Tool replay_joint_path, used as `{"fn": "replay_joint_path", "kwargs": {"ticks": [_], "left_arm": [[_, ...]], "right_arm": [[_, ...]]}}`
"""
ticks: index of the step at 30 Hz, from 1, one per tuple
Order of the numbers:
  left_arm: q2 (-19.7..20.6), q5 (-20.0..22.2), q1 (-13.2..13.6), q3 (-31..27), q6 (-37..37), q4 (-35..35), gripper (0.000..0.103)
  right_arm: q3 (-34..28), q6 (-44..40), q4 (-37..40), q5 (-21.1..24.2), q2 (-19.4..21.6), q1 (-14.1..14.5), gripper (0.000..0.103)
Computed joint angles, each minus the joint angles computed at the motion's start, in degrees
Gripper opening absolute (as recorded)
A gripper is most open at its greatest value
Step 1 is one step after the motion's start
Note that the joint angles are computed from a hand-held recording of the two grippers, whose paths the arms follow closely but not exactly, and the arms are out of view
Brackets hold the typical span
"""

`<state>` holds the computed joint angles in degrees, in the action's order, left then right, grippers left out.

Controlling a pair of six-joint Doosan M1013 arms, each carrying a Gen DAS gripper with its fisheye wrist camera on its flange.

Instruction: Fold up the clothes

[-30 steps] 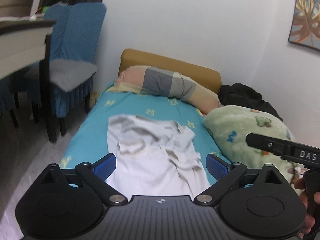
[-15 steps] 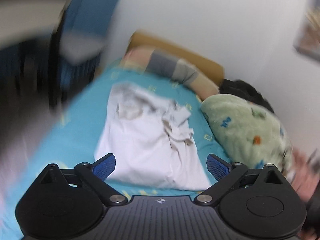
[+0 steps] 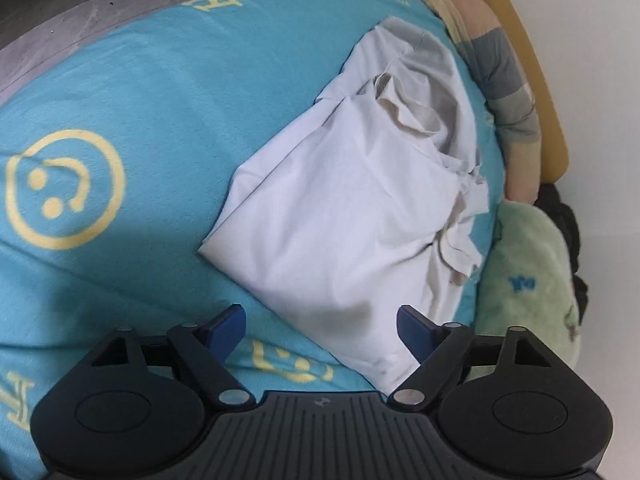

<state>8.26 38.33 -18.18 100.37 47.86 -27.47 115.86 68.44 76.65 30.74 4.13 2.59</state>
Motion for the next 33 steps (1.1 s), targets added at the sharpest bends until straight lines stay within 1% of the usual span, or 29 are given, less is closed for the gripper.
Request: {"fn": "replay_joint_path", "kwargs": {"ticks": [1,2,3,4,5,6,7,8,9,10,11,14,17,18,19,20,22,23,25,26,27,29,30,31,33], "left_arm": [[0.63,0.54,-0.23,-0.45,-0.71,1.01,0.073],[1.22,1.13,-0.48,-0.88,-1.75,2.46,0.069],[1.46,0.96,-1.13,-1.10,-4.59,6.14,0.059],[1.57,0.60,-1.96,-1.22,-8.35,10.92,0.050],[1.62,0.45,-2.47,-1.34,-10.70,13.87,0.048],[1.65,0.36,-2.84,-1.45,-12.39,15.98,0.043],[1.52,-0.20,-2.90,-1.32,-13.96,17.04,0.032],[1.34,-0.98,-2.83,-1.10,-15.51,17.65,0.027],[0.96,-1.95,-2.53,-0.65,-16.23,16.96,0.021],[0.50,-3.01,-2.13,-0.09,-16.52,15.62,0.017],[0.03,-4.06,-1.72,0.46,-16.77,14.23,0.016],[-1.88,-8.21,-1.31,2.21,-16.37,11.57,0.014],[-3.09,-11.21,-1.01,3.41,-14.37,8.05,0.014],[-3.20,-11.36,-0.91,3.61,-14.19,7.34,0.014],[-3.20,-11.13,-0.82,3.71,-14.31,6.92,0.014],[-2.84,-10.06,-0.93,3.35,-15.14,8.02,0.015],[-1.78,-6.99,-1.34,2.27,-16.99,10.84,0.016],[-1.30,-5.77,-1.44,1.94,-17.55,11.09,0.016],[-0.57,-3.57,-1.28,1.28,-18.49,11.23,0.027],[-0.48,-3.46,-1.02,1.28,-18.81,11.17,0.029],[-0.47,-3.73,-0.71,1.40,-18.96,10.92,0.030],[-0.44,-4.09,-0.19,1.56,-19.32,10.78,0.028],[-0.53,-4.39,-0.09,1.64,-19.40,10.85,0.018],[-0.78,-5.00,-0.11,1.84,-19.28,10.67,0.013],[-1.43,-6.54,-0.27,2.32,-18.71,10.11,0.011]], "right_arm": [[0.01,-0.72,1.38,0.06,0.48,-0.17,0.061],[0.11,-2.06,3.42,0.10,0.88,-0.32,0.058],[0.00,-2.76,4.03,-0.06,1.18,-0.27,0.057],[-0.21,-3.13,3.97,-0.31,1.43,-0.14,0.054],[-0.42,-3.52,3.92,-0.56,1.69,-0.01,0.048],[-0.63,-3.90,3.86,-0.81,1.95,0.11,0.042],[-0.87,-3.15,2.62,-1.12,2.05,0.16,0.027],[-1.12,-1.83,0.79,-1.44,2.08,0.18,0.018],[-1.37,-0.47,-1.07,-1.75,2.12,0.20,0.017],[-1.30,0.30,-1.41,-2.21,1.96,0.17,0.015],[-1.09,0.07,-0.83,-2.83,1.70,0.13,0.012],[-0.65,-3.17,1.77,-4.71,0.83,0.26,0.011],[-0.59,-8.24,4.95,-5.85,0.20,0.50,0.011],[-0.51,-9.41,5.98,-5.95,0.09,0.45,0.011],[-0.44,-10.58,7.01,-6.04,-0.02,0.39,0.010],[-0.37,-11.77,8.06,-6.11,-0.13,0.33,0.010],[-0.41,-11.83,8.43,-5.83,-0.04,0.13,0.010],[-0.56,-10.94,7.39,-5.79,0.01,0.07,0.010],[-0.80,-8.85,5.14,-5.49,0.15,-0.12,0.010],[-0.89,-7.13,3.73,-5.09,0.20,-0.29,0.010],[-0.98,-5.06,2.24,-4.26,0.28,-0.51,0.012],[-1.18,-1.22,-0.36,-2.25,0.50,-0.99,0.012],[-1.28,0.53,-1.50,-1.22,0.63,-1.23,0.013],[-1.32,0.12,-0.39,1.55,1.02,-1.82,0.014],[-1.40,-3.16,4.32,9.62,2.49,-3.04,0.024]]}}
